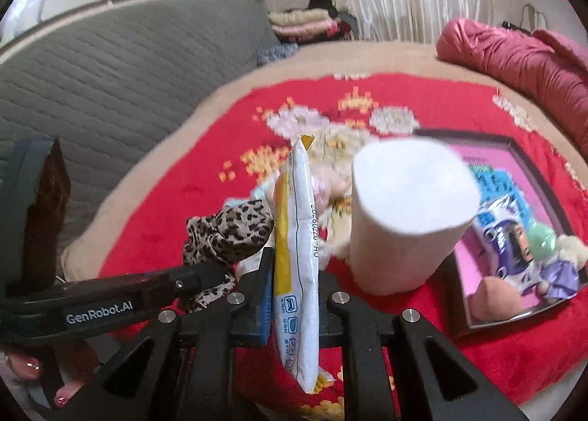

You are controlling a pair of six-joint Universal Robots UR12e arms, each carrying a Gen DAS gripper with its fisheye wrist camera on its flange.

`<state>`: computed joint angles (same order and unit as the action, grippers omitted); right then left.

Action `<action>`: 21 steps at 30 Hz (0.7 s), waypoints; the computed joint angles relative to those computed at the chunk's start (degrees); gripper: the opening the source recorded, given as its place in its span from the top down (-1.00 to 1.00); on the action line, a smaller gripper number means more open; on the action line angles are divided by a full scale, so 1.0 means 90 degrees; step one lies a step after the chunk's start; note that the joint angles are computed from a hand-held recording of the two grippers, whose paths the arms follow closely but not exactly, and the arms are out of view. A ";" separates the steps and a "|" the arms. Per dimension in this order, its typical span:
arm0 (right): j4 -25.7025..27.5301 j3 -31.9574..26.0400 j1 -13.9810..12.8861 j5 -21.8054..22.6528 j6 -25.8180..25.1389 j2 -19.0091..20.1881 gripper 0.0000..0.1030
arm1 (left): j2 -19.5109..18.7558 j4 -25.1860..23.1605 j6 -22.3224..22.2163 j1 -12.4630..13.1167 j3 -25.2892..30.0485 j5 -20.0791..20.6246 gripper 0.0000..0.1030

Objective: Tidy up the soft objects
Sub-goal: 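Carry the scrunchie and the packet over the grey tray with both tools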

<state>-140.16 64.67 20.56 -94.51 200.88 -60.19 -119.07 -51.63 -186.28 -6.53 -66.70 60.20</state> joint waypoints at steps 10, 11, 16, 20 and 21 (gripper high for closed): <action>-0.0670 0.0297 -0.0006 -0.0248 0.0116 -0.0338 0.73 | 0.0252 0.0321 0.0163 -0.0108 -0.0063 0.0108 0.63; -0.0724 0.0326 -0.0015 -0.0260 0.0152 -0.0368 0.73 | 0.0270 0.0310 0.0227 -0.0128 -0.0059 0.0110 0.63; -0.0958 0.0487 -0.0074 -0.0350 0.0307 -0.0523 0.73 | 0.0313 0.0292 0.0412 -0.0229 -0.0005 0.0194 0.63; -0.1109 0.0629 -0.0120 -0.0531 0.0376 -0.0649 0.73 | 0.0329 0.0255 0.0558 -0.0320 0.0042 0.0185 0.63; -0.1141 0.0672 -0.0133 -0.0593 0.0383 -0.0689 0.73 | 0.0320 0.0226 0.0588 -0.0343 0.0077 0.0189 0.63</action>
